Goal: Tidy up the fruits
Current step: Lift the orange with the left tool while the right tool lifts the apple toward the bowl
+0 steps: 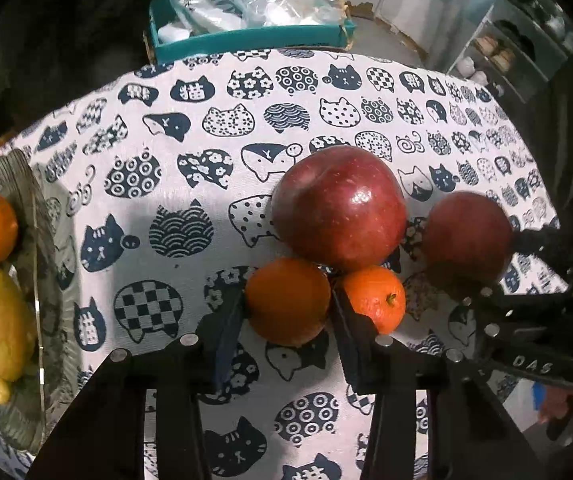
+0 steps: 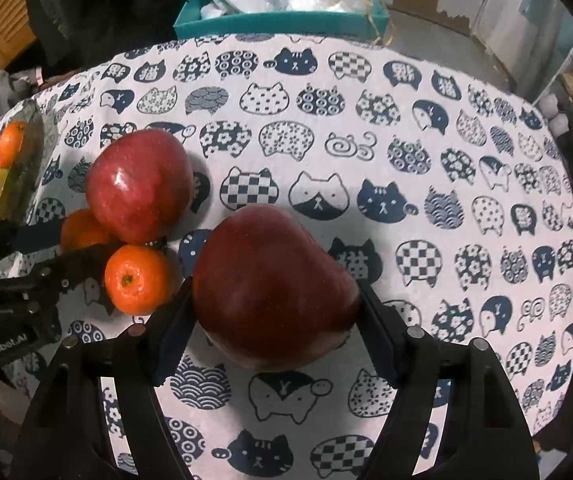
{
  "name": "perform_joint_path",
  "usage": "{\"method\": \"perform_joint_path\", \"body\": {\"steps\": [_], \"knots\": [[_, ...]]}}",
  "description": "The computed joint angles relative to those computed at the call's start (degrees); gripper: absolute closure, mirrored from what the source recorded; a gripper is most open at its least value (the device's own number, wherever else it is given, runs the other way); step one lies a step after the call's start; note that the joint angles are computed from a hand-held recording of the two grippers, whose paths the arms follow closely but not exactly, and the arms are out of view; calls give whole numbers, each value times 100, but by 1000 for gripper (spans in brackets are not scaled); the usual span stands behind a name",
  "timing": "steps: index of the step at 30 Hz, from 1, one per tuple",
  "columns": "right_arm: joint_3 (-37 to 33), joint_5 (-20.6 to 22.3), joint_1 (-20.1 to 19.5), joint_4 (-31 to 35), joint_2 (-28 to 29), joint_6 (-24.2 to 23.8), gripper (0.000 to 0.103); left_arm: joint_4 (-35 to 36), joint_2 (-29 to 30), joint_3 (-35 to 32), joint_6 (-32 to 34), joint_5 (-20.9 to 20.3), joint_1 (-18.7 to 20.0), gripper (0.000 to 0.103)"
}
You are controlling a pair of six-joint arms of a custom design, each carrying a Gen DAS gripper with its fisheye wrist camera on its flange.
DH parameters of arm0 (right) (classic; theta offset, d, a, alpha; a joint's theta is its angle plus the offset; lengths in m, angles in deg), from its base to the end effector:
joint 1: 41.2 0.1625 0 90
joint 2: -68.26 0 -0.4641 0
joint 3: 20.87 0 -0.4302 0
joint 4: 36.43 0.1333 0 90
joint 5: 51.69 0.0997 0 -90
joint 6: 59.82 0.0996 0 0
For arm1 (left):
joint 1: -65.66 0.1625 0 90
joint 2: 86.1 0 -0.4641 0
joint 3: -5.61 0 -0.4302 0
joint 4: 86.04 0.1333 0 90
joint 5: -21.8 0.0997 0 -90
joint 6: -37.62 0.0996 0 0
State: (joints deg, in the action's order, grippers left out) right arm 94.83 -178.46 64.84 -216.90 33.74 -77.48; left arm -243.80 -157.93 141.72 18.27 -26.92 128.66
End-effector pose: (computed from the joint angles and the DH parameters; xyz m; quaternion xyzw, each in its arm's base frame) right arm 0.2254 -0.5175 -0.0623 0.2497 -0.9126 0.0724 0.3154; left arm -0.0204 -0.4784 0.1472 0.0517 0.9340 -0.1648 0.3127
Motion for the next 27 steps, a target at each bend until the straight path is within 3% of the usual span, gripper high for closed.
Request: {"method": "perform_joint_path", "body": {"steps": [15, 27], "knots": [[107, -7, 327, -741, -106, -391, 28, -66, -663, 295, -248, 554, -447, 59], [257, 346, 683, -1077, -426, -496, 28, 18, -1323, 509, -426, 938, -998, 59]]}}
